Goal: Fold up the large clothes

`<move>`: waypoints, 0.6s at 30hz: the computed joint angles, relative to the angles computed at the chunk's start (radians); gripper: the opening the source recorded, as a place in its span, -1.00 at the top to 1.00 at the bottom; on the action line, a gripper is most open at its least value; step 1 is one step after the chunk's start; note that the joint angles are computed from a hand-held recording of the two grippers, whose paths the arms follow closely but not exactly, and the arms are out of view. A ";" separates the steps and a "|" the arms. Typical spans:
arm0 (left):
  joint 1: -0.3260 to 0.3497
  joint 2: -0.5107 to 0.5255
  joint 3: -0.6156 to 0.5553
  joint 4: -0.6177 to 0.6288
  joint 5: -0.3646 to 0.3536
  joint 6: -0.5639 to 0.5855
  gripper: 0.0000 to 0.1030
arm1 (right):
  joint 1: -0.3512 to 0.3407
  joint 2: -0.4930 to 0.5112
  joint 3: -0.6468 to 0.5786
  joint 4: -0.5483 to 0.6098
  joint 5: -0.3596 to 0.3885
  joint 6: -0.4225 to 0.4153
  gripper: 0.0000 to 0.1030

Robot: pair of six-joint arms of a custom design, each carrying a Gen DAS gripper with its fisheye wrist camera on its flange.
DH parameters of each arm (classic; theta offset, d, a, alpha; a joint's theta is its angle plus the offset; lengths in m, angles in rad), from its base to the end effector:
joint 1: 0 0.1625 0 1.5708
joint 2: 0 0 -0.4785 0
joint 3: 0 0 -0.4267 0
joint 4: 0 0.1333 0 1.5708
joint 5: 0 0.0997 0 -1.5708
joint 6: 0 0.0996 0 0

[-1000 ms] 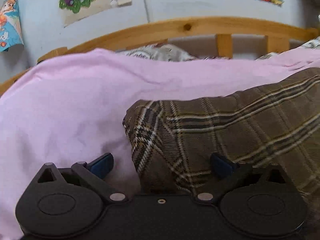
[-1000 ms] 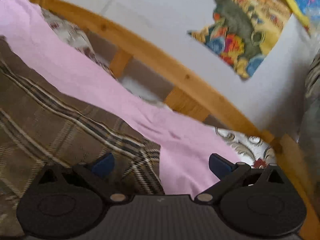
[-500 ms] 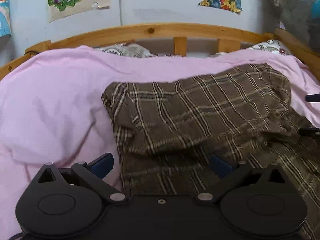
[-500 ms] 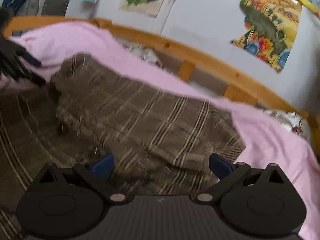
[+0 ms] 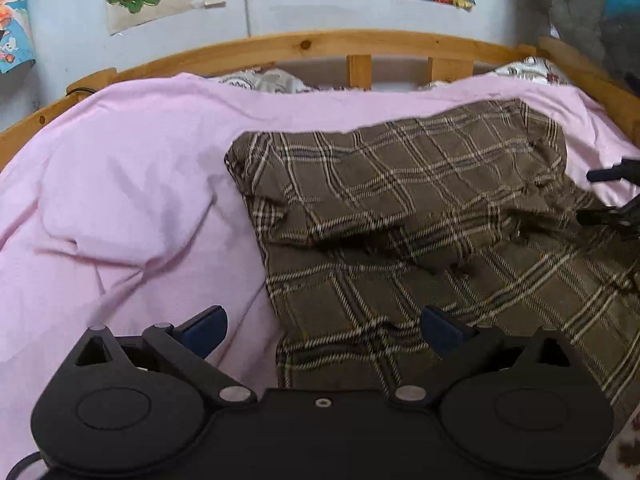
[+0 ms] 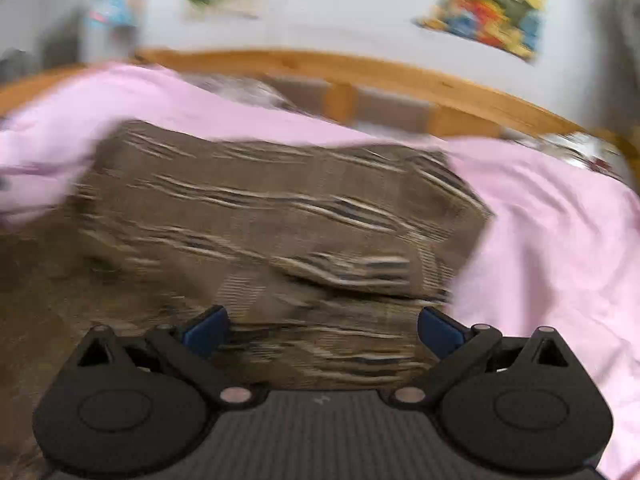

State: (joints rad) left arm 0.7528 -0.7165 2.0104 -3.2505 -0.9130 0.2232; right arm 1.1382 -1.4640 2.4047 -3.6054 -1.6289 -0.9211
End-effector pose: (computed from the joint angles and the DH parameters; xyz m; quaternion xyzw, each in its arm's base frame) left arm -0.3047 -0.5516 0.0308 0.4083 0.8366 -0.2664 0.2499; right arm -0.0672 -0.4498 0.3364 0.1918 -0.8321 0.3897 0.3450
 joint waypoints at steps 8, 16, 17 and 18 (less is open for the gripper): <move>0.004 0.008 -0.018 0.061 0.009 -0.036 -0.99 | 0.013 -0.030 -0.021 0.214 0.048 -0.240 0.48; 0.017 0.005 -0.044 0.141 0.012 -0.116 -0.99 | -0.015 -0.006 -0.118 0.332 0.114 -0.125 0.86; 0.018 0.007 -0.049 0.155 0.012 -0.127 -0.99 | -0.013 0.009 -0.136 0.354 0.089 -0.113 0.82; 0.020 0.006 -0.051 0.168 0.008 -0.137 -0.99 | -0.009 0.022 -0.144 0.356 0.061 -0.117 0.73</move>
